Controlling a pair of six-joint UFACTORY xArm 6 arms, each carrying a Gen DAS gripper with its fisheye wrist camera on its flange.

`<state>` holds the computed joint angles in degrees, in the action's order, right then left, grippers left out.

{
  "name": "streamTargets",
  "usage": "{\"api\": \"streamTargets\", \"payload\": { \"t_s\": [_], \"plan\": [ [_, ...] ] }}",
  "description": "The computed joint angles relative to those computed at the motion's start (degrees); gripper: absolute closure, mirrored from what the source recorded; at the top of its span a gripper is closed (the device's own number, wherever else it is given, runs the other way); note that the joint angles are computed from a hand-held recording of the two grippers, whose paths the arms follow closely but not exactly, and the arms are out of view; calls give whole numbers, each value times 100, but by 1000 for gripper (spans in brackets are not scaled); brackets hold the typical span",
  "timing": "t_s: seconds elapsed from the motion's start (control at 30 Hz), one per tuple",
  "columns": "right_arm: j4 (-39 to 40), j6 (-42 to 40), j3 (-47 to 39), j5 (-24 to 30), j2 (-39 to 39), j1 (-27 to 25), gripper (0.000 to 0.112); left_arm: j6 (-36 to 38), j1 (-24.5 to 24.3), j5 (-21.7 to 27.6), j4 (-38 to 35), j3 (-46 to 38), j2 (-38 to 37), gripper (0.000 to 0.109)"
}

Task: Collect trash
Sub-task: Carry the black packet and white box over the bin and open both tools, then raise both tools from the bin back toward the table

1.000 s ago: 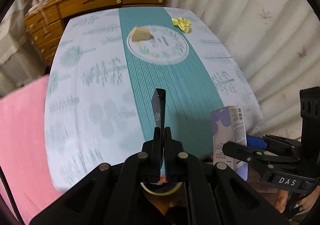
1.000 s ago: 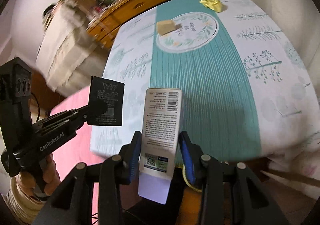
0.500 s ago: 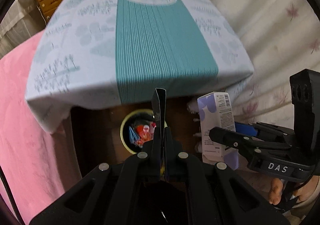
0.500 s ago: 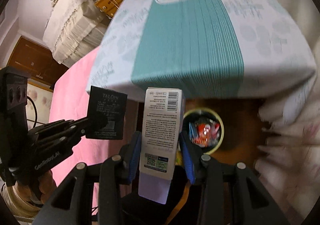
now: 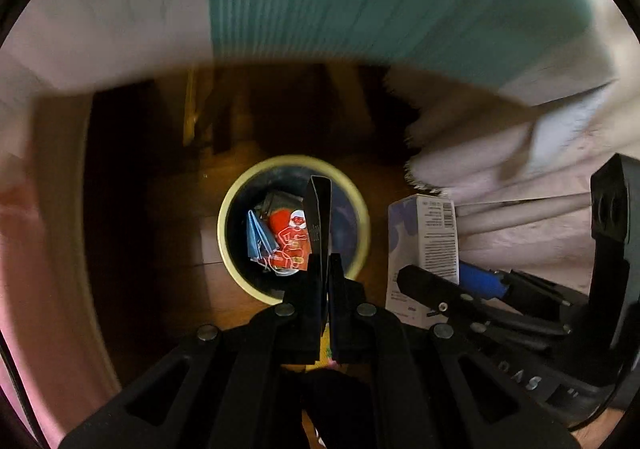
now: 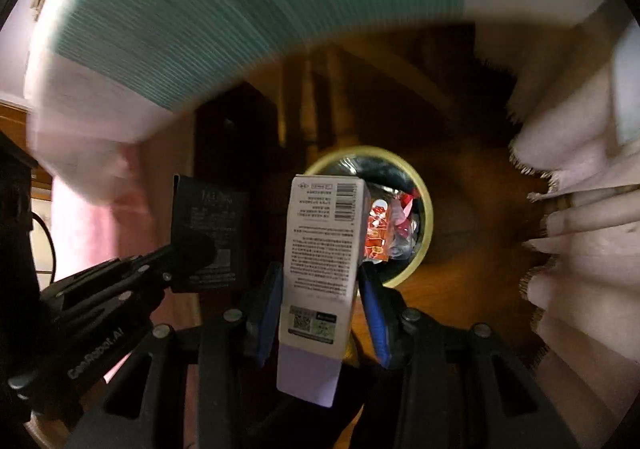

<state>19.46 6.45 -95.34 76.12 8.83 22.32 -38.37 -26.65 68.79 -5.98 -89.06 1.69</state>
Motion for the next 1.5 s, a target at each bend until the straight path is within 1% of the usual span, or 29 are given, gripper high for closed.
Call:
{"api": "streamTargets", "payload": {
  "t_s": [0.03,0.07,0.13,0.2,0.27,0.3,0.33,0.37,0.4,0.43,0.47,0.53,0.6,0.7,0.8,0.93,1.03,1.1,1.13,1.27,1.3,1.43,1.5],
  "plan": [
    [5,-33,212,-221,-9,39,73,66,34,-312,-60,362,-56,108],
    [-2,-54,467,-513,9,82,73,122,58,-500,-83,562,-63,108],
    [12,-56,770,-929,97,130,73,269,91,-950,-101,971,-26,108],
    [31,-42,991,-1308,255,163,71,404,133,-1273,-193,1237,22,108],
    [-3,-9,1077,-1504,404,150,68,638,204,-1454,-438,1397,110,98],
    [-17,-14,1088,-1575,522,146,67,703,218,-1494,-468,1439,155,82],
    [-125,31,1107,-1654,593,170,65,675,225,-1565,-334,1513,187,63],
    [-179,25,1190,-1811,625,159,61,640,241,-1631,-217,1587,198,53],
    [-107,-73,1302,-1994,645,118,58,595,276,-1713,-143,1691,191,31],
    [-13,-156,1324,-2054,686,74,46,563,308,-1772,-134,1769,169,16],
    [73,-213,1373,-2137,704,29,36,496,354,-1897,-93,1905,132,15],
    [94,-229,1439,-2323,689,3,36,279,389,-2006,102,2056,72,15],
    [-6,-210,1505,-2454,675,-9,36,90,408,-1984,288,2052,72,15],
    [-76,-179,1643,-2668,568,-29,36,-148,423,-2083,507,2152,31,15],
    [-187,-159,1782,-2860,402,-15,36,-346,392,-2043,691,2100,10,15],
    [-202,-141,1830,-2848,222,-20,36,-542,328,-1931,991,1991,-75,15],
    [-283,-12,1769,-2680,36,-20,36,-626,232,-1653,1168,1747,-206,15],
    [-396,123,1659,-2457,-120,-17,36,-658,165,-1367,1244,1512,-287,15],
    [-449,214,1559,-2261,-212,-26,36,-667,133,-1198,1283,1367,-306,15],
    [-562,523,1027,-1483,-452,-62,36,-598,40,-281,1339,502,-348,15],
    [-588,609,776,-1207,-510,-80,36,-569,31,-50,1327,236,-337,15],
    [-617,747,-152,-418,-539,-113,36,-498,-50,853,1422,-989,-164,15],
    [-617,850,-999,163,-353,-111,36,-360,-114,1349,1509,-1811,33,15]
  ]
}}
